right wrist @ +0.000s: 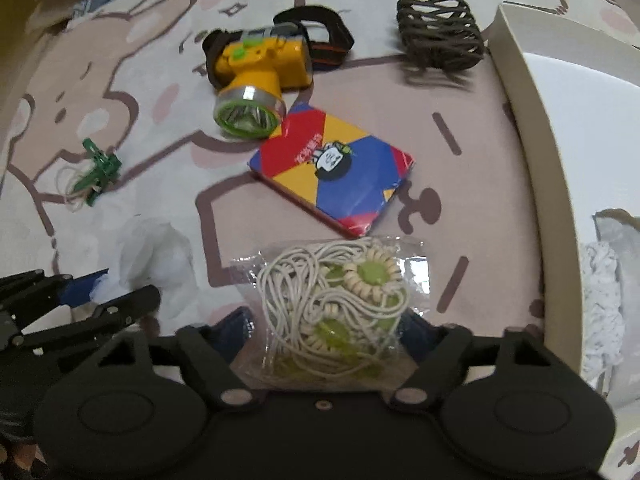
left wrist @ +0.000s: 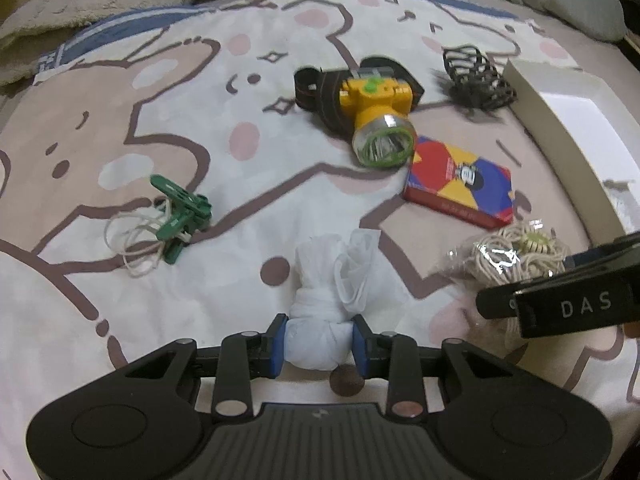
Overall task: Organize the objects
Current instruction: 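Lift the bead bag with the right tool while the left tool lifts the white cloth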
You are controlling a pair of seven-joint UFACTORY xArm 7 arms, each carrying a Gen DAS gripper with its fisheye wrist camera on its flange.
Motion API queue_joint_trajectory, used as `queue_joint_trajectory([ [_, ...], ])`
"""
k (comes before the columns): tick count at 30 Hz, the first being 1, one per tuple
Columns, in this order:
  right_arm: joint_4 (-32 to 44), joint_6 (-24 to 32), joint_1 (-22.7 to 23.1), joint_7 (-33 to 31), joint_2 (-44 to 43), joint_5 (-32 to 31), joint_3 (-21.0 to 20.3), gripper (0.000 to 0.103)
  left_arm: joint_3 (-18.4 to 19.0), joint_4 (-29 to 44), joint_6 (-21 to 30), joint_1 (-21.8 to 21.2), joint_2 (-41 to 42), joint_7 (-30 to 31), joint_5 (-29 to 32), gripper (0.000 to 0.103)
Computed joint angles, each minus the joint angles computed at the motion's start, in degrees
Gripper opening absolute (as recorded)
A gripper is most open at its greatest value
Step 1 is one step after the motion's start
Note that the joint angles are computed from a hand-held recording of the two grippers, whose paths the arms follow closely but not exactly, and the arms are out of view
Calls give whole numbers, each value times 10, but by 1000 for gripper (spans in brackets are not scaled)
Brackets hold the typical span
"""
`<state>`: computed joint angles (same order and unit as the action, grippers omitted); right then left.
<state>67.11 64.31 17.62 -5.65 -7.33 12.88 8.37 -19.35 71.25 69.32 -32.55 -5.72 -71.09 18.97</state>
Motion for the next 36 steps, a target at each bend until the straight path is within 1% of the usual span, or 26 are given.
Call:
queue_joint_trajectory([
  [1,-2,-1,-1,-4,-4,3,-3,74,-1,2,1,0,-1,-5,4,35],
  [3,-4,-6,-3,-9,-12,6,-4,72,-3,6,2,0,-4,-16,13,35],
  [9,-30,-88,-1,-37,-56,4,-6,72,-10,21,21,2,-12,-57,49,35],
  [13,-42,-128,3,-65,-81,30,-16,73,-16,30,35,4,-20,-79,75,35],
  [20,-51,-164,7,-93,-105,58,-27,73,-33,61,76,-1,-18,-91,137,35],
  [28,-75,-218,12,-130,-135,64,-36,73,-39,84,81,-8,-16,-107,167,35],
  [36,-87,-236,11,-164,-154,70,-53,73,-37,116,85,-23,11,-108,183,35],
])
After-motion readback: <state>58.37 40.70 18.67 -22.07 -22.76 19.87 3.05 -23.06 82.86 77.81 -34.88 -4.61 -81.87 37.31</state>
